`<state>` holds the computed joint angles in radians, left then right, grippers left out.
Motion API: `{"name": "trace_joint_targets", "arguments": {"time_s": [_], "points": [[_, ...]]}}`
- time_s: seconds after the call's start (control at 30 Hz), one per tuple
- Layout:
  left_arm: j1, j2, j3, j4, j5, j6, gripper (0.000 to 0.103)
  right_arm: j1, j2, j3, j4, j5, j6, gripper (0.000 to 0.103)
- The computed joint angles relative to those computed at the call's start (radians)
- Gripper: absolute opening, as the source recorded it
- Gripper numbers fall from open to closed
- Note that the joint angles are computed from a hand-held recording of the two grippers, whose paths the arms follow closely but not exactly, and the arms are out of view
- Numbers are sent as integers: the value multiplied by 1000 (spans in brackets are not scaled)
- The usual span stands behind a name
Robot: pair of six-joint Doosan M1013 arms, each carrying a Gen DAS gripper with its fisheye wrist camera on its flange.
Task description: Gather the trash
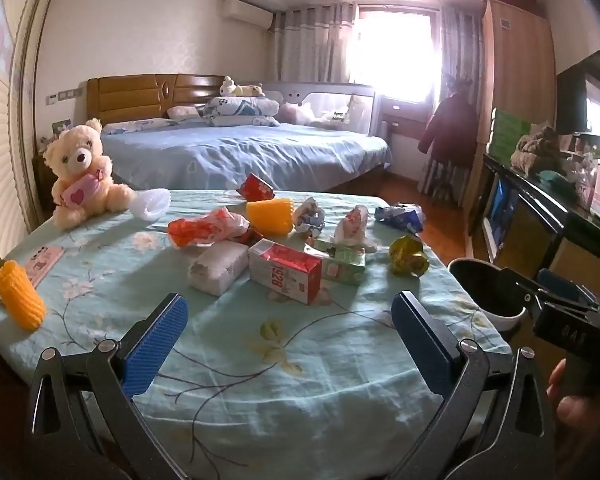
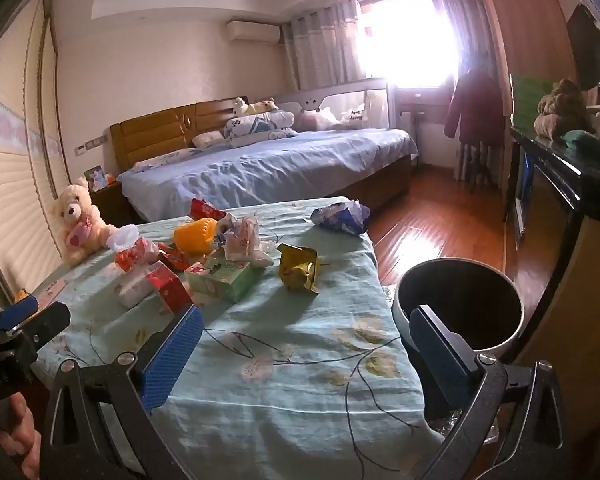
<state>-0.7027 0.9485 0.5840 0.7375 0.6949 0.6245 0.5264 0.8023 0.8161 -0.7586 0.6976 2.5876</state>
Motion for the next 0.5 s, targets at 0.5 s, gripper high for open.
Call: {"name": "trace_joint_targets", "arguments": {"time_s": [0.5], "points": [[-2, 0, -1, 3, -3, 2, 103, 1, 0, -1, 12, -6, -6, 103]]}}
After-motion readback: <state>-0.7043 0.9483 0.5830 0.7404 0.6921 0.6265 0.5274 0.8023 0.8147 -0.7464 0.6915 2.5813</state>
